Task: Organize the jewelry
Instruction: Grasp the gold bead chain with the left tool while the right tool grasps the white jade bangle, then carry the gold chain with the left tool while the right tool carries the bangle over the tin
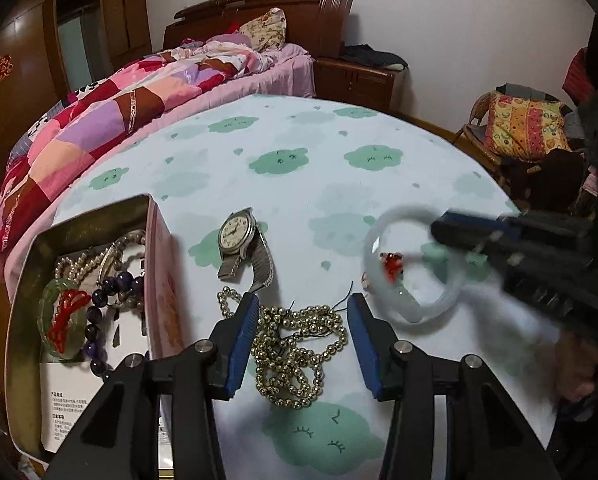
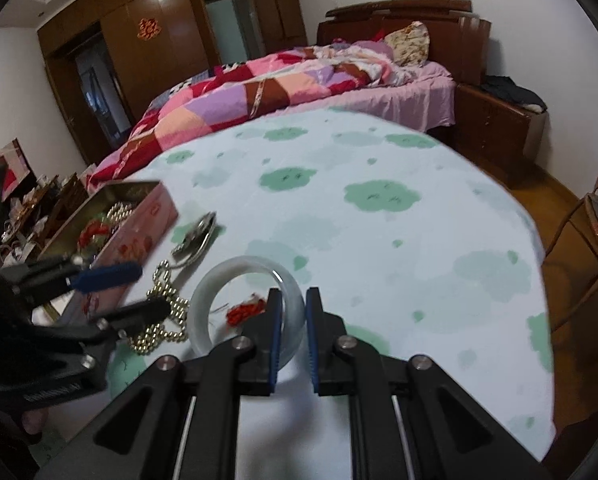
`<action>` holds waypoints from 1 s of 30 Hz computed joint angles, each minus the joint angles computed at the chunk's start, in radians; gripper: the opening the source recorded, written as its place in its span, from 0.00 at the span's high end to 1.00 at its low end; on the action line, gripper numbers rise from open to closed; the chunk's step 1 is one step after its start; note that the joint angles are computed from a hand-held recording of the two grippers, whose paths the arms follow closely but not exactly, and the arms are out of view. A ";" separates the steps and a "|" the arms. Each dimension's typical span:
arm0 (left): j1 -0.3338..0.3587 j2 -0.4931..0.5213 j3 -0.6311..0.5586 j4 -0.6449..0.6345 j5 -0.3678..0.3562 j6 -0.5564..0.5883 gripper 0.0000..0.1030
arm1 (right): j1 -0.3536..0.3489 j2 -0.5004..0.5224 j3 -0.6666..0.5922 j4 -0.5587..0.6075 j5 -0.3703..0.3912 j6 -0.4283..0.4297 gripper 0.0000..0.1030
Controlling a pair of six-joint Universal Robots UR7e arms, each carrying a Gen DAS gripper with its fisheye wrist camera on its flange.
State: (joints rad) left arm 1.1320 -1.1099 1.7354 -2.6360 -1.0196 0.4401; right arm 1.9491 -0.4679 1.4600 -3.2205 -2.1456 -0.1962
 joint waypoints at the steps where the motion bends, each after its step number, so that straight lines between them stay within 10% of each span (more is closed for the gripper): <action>1: 0.001 0.004 -0.003 0.006 0.005 -0.005 0.59 | 0.000 -0.005 0.002 -0.004 -0.003 0.003 0.87; 10: 0.018 0.032 -0.037 0.085 0.004 -0.053 0.72 | 0.000 -0.005 0.000 -0.004 0.021 0.000 0.87; 12: 0.030 0.025 -0.047 0.116 -0.046 -0.062 0.96 | 0.003 -0.005 0.001 -0.006 0.023 -0.004 0.87; 30: 0.000 -0.129 -0.023 -0.004 -0.185 -0.019 0.96 | 0.048 -0.015 -0.016 -0.044 0.029 -0.035 0.87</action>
